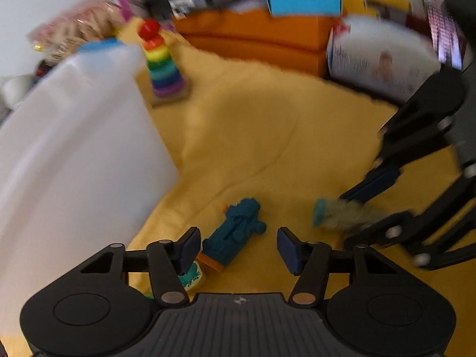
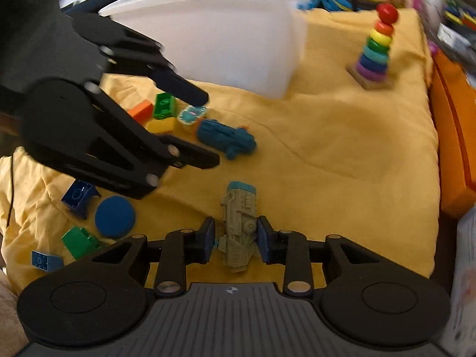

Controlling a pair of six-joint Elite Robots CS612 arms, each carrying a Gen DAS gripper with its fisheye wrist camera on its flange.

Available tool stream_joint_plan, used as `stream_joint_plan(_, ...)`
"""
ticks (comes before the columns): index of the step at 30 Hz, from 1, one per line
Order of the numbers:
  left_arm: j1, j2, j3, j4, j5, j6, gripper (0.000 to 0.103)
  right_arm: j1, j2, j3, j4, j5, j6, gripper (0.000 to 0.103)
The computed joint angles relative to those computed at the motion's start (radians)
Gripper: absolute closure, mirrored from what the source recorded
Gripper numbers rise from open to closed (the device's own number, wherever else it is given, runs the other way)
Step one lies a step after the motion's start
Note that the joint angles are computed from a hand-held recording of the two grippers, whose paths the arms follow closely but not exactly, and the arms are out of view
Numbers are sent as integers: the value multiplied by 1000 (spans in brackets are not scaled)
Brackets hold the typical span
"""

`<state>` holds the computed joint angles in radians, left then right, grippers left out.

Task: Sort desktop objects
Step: 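Grasp a grey-green toy car with the right tool while the left tool grasps a teal car, then carry both cars over the white bin and open both tools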

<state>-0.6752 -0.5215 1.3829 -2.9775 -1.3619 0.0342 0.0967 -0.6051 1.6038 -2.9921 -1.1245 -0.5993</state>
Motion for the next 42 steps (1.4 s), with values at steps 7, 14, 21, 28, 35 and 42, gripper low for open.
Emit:
stream_joint_plan(7,-5,-8,43,-61,-26,-75,78,-1,1,13,-32,-5,48,69)
stream_joint_plan(14,-24,-77,223,-257,-6,-418,78,4,6,8,-49,-19,62,69)
stream_joint_plan(21,-49,-160,372,-389,169,-610,78,18,5,-6,-15,4,36,69)
stream_joint_plan(28,-17,-219,398,-494,270,-577,77,39,-14,-32,-108,76,-34,69)
stream_joint_plan(35,37,-204,309,-504,313,-438,77,58,12,-152,-254,178,146,69)
stream_joint_plan(42,83,-138,190,-389,322,-455,77,96,69,-320,-161,75,288,69)
